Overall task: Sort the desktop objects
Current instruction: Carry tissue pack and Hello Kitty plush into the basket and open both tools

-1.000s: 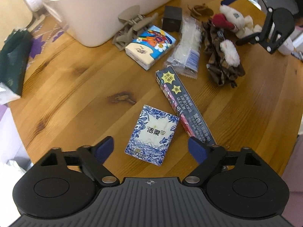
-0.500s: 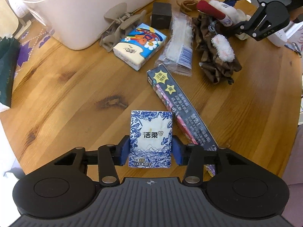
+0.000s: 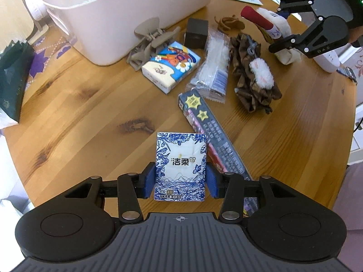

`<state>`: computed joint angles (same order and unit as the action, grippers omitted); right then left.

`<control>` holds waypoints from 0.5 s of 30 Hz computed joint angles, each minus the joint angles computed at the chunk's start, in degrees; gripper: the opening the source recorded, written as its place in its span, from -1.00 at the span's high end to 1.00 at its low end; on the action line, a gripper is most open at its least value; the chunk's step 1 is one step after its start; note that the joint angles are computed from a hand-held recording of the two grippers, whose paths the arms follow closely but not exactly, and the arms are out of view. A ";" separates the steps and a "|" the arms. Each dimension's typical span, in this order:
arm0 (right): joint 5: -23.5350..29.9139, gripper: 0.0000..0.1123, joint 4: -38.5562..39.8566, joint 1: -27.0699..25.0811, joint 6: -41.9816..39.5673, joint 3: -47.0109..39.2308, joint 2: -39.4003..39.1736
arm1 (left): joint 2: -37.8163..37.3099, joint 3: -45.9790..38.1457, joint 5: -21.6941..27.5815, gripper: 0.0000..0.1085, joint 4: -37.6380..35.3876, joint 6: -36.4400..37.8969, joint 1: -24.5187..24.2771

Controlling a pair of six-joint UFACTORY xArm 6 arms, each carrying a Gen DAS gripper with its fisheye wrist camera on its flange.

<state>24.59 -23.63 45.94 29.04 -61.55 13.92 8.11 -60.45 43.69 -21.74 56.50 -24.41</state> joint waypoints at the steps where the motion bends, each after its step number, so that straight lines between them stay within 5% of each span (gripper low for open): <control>1: -0.14 0.17 -0.81 -0.01 0.84 0.20 -0.30 | -0.14 -0.04 -0.05 0.14 -0.28 0.05 -0.03; 15: -0.50 0.18 -8.30 -1.26 10.35 0.72 -4.32 | -2.06 -2.09 -1.19 0.14 -6.87 3.41 0.86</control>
